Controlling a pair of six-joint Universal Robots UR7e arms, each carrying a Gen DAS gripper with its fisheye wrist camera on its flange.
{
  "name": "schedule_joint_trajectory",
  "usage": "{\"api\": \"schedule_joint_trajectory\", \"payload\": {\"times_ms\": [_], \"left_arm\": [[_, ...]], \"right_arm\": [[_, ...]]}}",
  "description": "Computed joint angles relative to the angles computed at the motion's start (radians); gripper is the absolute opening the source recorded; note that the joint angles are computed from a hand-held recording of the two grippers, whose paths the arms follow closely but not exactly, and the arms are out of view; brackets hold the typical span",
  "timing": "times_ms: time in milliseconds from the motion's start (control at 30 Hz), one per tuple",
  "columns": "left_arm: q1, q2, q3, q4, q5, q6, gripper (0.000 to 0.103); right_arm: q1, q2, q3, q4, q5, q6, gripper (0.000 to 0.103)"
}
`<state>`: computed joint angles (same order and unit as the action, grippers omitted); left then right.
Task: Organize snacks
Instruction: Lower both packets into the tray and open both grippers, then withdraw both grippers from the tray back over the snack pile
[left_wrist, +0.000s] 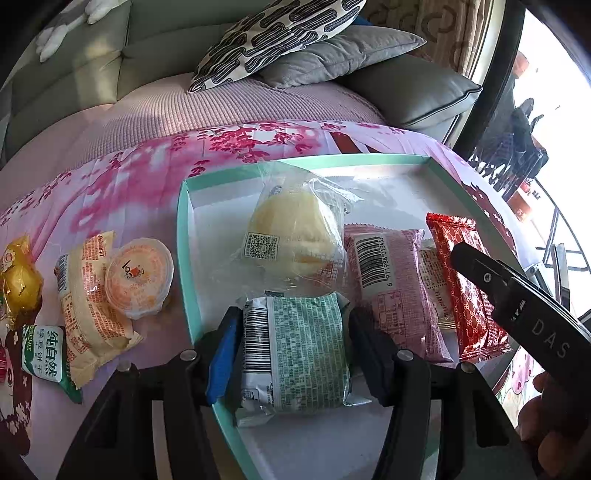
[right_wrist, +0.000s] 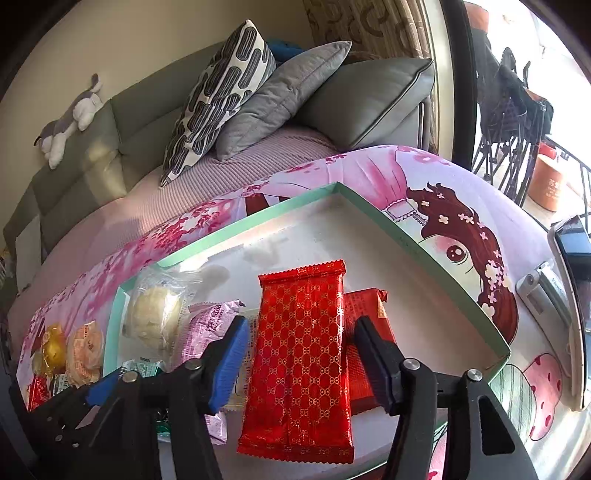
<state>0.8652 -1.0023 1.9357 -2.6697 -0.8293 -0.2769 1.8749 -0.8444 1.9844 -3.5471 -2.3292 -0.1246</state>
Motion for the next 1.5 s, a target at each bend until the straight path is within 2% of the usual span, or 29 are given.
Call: {"api": "schedule_joint_trajectory", "payload": {"times_ms": [100,233,300,433,600,800,1100,1267,1500], "left_arm": [[-0.003,-0.001,0.0,0.006,0.0,0.001,0.063],[-0.01,-0.006,0.01,-0.016,-0.016,0.019,0.079],[-0.022,-0.004,0.014,-0.017,0.017,0.021,0.089],[-0.023,-0.013,0.022,-0.036,0.013,0.025,0.09],[-0.036,-0.019,0.039,-0.085,0.044,0.046,0.099],[-0.043,-0.036,0.058,-0.111,0.099,0.042,0.1],[-0.034,-0.083,0.097,-0.236,0.259,-0.039,0.1],[-0.019,-0.135,0.116,-0.171,0.345,-0.14,0.1],[-0.01,-0.218,0.148,-0.1,0.395,-0.249,0.1]], "right_arm": [[0.004,0.007,-0.004,-0.001,0.0,-0.016,0.076],[0.007,0.014,-0.006,-0.015,0.003,-0.037,0.087],[0.008,0.013,-0.004,-0.026,0.006,-0.046,0.092],[0.009,0.012,0.001,-0.049,0.015,-0.056,0.103],[0.013,0.018,0.002,-0.09,0.015,-0.083,0.103],[0.014,0.022,0.003,-0.133,0.006,-0.097,0.103],[0.023,0.035,-0.006,-0.131,-0.003,-0.103,0.103],[0.046,0.058,-0.023,-0.13,0.014,-0.123,0.103],[0.088,0.107,-0.057,-0.13,0.053,-0.174,0.103]]}}
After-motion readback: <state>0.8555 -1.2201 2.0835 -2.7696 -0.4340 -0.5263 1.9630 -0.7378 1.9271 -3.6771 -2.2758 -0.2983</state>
